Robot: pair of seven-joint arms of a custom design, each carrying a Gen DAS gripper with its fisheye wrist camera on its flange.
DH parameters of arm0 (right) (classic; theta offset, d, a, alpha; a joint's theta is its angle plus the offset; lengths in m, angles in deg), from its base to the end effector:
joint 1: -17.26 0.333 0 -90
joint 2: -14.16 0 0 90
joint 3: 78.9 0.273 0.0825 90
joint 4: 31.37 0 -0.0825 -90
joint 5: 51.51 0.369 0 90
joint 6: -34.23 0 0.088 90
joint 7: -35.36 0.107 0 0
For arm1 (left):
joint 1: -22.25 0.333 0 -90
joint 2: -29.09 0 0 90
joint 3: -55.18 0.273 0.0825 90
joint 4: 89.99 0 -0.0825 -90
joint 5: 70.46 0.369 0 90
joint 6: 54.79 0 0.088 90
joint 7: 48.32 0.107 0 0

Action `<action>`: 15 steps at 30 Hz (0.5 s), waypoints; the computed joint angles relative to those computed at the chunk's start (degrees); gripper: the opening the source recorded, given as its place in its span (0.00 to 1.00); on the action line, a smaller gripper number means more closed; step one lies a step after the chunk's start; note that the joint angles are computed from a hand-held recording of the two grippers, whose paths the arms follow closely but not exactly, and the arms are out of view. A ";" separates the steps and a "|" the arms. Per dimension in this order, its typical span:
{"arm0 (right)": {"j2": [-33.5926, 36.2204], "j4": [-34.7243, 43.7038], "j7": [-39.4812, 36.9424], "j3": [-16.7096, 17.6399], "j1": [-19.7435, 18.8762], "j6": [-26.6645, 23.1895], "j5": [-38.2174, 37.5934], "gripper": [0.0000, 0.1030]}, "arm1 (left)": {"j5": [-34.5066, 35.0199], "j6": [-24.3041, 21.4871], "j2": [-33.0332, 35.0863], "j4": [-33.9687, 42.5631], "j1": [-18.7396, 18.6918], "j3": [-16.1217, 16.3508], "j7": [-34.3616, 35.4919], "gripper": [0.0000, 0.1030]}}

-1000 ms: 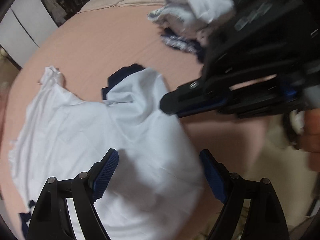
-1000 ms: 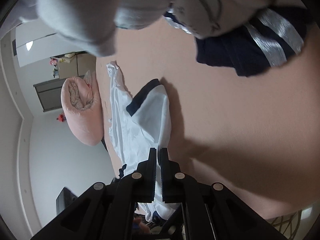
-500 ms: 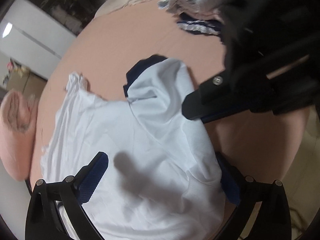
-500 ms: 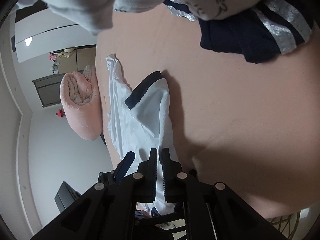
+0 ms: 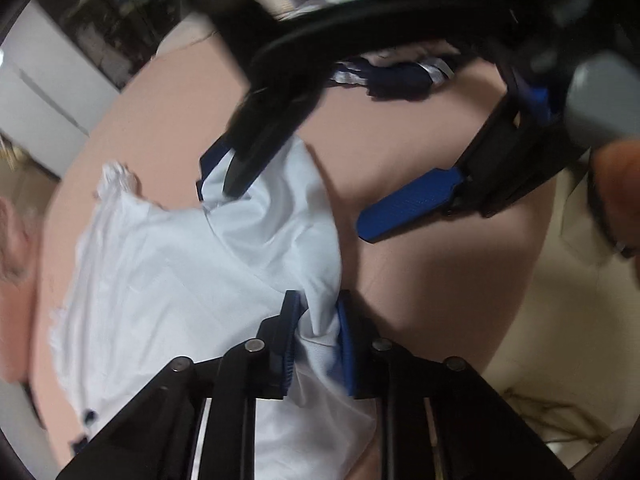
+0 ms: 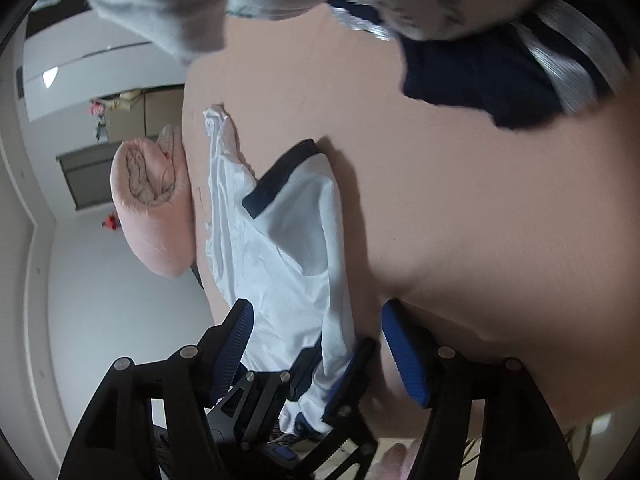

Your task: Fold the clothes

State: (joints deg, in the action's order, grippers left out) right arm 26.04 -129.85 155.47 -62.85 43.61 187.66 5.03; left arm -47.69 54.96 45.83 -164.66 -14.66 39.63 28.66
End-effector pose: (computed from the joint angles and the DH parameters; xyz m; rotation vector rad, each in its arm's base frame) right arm 0.5009 0.4043 0.5044 -1.0853 1.9486 0.8286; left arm 0.4343 -0.4770 0.5794 -1.1098 2.5057 -0.3498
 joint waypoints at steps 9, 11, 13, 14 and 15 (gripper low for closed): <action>3.87 2.85 -10.72 1.74 -0.35 6.61 12.31 0.65 | -13.48 0.46 -0.59 0.38 5.62 0.38 -5.43 0.06; 5.50 4.43 -7.07 1.29 1.07 9.36 7.94 0.65 | -14.09 0.08 -0.45 0.67 5.92 0.45 -6.88 0.06; 6.09 4.56 -2.64 0.97 2.00 11.74 2.71 0.65 | -14.35 -1.20 0.42 2.15 5.94 0.46 -7.73 0.06; 6.37 4.59 -0.14 0.65 2.54 12.82 -0.16 0.62 | -14.48 -1.99 1.00 3.10 5.91 0.50 -8.03 0.06; 6.36 4.29 1.89 0.36 2.93 13.43 -2.86 0.58 | -14.70 -2.71 1.55 3.99 5.89 0.56 -8.35 0.06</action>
State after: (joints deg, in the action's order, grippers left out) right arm 32.40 -125.55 157.37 -62.50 46.54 201.09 2.17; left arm -62.38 52.25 47.38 -160.66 -8.77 40.18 20.32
